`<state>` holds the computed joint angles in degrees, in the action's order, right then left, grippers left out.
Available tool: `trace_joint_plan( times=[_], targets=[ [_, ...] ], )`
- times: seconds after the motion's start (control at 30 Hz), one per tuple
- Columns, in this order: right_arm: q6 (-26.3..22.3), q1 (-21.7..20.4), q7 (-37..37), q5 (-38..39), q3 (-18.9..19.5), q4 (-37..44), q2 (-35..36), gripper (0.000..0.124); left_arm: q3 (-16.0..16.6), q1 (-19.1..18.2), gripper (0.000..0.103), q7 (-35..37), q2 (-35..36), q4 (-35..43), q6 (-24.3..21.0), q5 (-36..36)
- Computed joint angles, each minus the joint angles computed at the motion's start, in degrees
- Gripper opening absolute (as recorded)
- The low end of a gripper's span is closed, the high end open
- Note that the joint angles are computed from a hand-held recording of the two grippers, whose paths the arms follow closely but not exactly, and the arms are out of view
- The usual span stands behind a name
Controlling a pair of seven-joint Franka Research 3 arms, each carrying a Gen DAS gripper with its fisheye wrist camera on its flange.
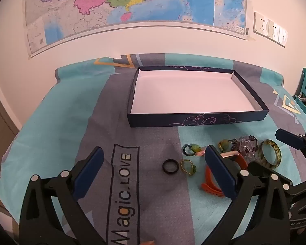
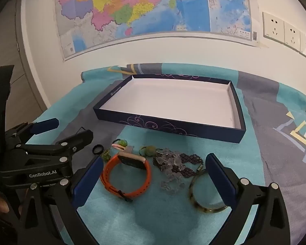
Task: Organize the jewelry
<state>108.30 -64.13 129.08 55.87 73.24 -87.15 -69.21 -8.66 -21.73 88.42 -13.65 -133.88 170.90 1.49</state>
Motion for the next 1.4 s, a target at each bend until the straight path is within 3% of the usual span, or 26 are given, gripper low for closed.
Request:
trace_joint_plan(
  times=[0.2, 0.3, 0.37, 1.4],
  targets=[
    [-6.6, -1.0, 3.3, -2.1, -1.1, 2.9, 1.0, 0.097, -0.1, -0.6, 0.098, 1.2, 1.7, 2.5, -3.6, -1.4],
    [-1.7, 1.5, 1.1, 0.3, -1.8, -2.4, -0.2, 0.097, -1.8, 0.5, 0.098, 0.0, 2.5, 2.9, -3.1, 0.0],
    [-0.7, 1.6, 2.1, -0.2, -1.1, -2.2, 0.1, 0.097, -0.5, -0.9, 0.098, 2.5, 1.6, 1.7, -2.2, -2.3],
    [1.5, 2.3, 2.3, -2.0, 0.5, -2.0, 2.4, 0.097, -0.9, 0.6, 0.098, 1.7, 1.0, 1.3, -3.2, -2.1]
  ],
)
